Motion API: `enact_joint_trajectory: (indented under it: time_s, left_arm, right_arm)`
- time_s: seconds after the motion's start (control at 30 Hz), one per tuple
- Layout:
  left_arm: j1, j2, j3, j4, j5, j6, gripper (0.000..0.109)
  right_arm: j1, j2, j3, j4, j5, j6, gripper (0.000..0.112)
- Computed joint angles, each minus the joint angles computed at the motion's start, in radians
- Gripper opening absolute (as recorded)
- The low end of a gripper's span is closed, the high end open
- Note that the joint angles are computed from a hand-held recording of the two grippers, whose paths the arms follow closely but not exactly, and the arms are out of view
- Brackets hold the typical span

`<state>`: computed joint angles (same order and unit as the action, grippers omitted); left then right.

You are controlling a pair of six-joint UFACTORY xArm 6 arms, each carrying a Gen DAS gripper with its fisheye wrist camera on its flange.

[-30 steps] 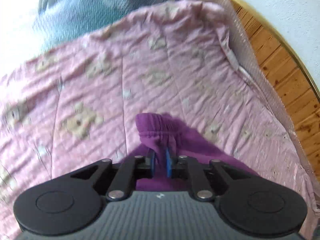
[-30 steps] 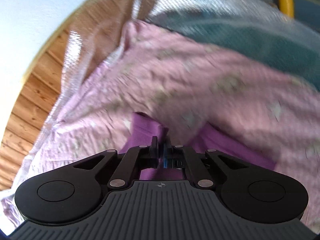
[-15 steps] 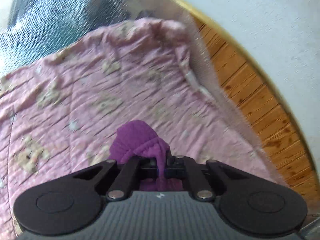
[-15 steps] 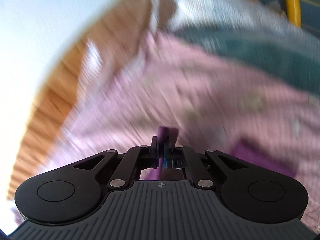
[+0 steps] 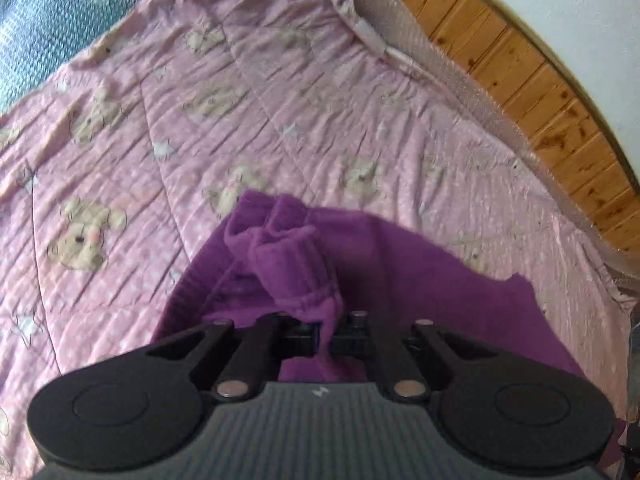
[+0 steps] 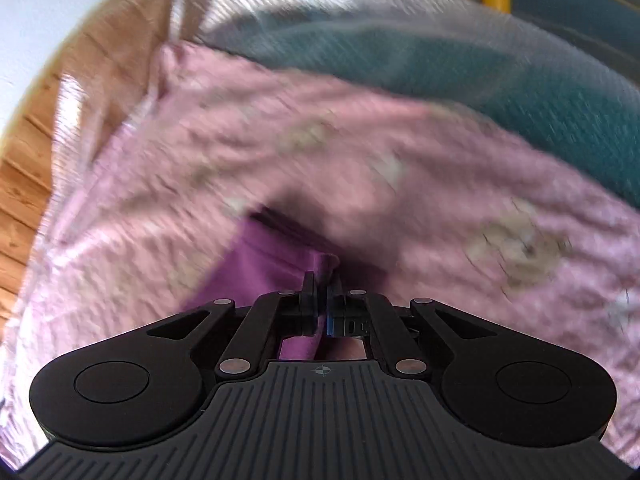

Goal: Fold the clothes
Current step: 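Fold the held garment over and open both tools to release it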

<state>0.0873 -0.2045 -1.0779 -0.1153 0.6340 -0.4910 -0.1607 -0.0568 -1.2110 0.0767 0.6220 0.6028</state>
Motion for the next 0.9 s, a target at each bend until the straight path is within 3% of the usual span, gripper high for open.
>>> enact_joint_trajectory:
  time_s: [0.07,0.13,0.27,0.4,0.5,0.53,0.57,0.63,0.67,0.7,0.77,0.83,0.9]
  left_arm:
    - [0.013,-0.036,0.007,-0.022,-0.025,0.016,0.004]
    - [0.016,-0.068,0.031,-0.016,0.002,0.023,0.004]
    - [0.002,-0.093,0.112,0.047,0.108,-0.035,0.005]
    - [-0.010,-0.099,0.153,0.081,0.102,-0.098,0.007]
    - [0.004,-0.138,0.176,0.079,0.095,-0.107,0.025]
    - [0.013,-0.158,0.188,0.079,0.098,-0.106,0.035]
    - [0.022,-0.181,0.202,0.073,0.101,-0.103,0.035]
    - [0.046,-0.229,0.224,0.049,0.103,-0.089,0.039]
    - [0.058,-0.253,0.233,0.036,0.104,-0.081,0.049]
    - [0.066,-0.265,0.228,0.060,0.106,-0.101,0.052]
    - [0.075,-0.268,0.198,0.141,0.096,-0.171,0.054]
    - [0.090,-0.232,0.163,0.114,0.062,-0.144,0.057]
    - [0.086,-0.162,0.107,0.078,0.051,-0.081,0.057]
  right_arm:
    - [-0.006,-0.016,-0.008,-0.001,-0.039,-0.010,0.001]
    - [-0.011,-0.021,-0.016,-0.006,-0.047,-0.019,0.001]
    - [-0.005,0.029,-0.031,-0.082,0.066,0.005,0.001]
    - [0.012,0.047,-0.025,-0.142,0.112,0.019,0.001]
    - [0.032,0.058,-0.069,-0.227,0.168,0.007,0.004]
    - [0.039,0.069,-0.095,-0.270,0.202,0.010,0.010]
    - [0.053,0.079,-0.125,-0.335,0.244,0.035,0.018]
    - [0.105,0.094,-0.197,-0.535,0.360,0.143,0.050]
    - [0.140,0.086,-0.214,-0.636,0.400,0.194,0.053]
    - [0.179,0.080,-0.230,-0.712,0.416,0.235,0.053]
    - [0.249,0.072,-0.248,-0.736,0.363,0.254,0.053]
    - [0.309,0.088,-0.287,-0.634,0.270,0.185,0.052]
    - [0.395,0.158,-0.347,-0.444,0.181,0.010,0.051]
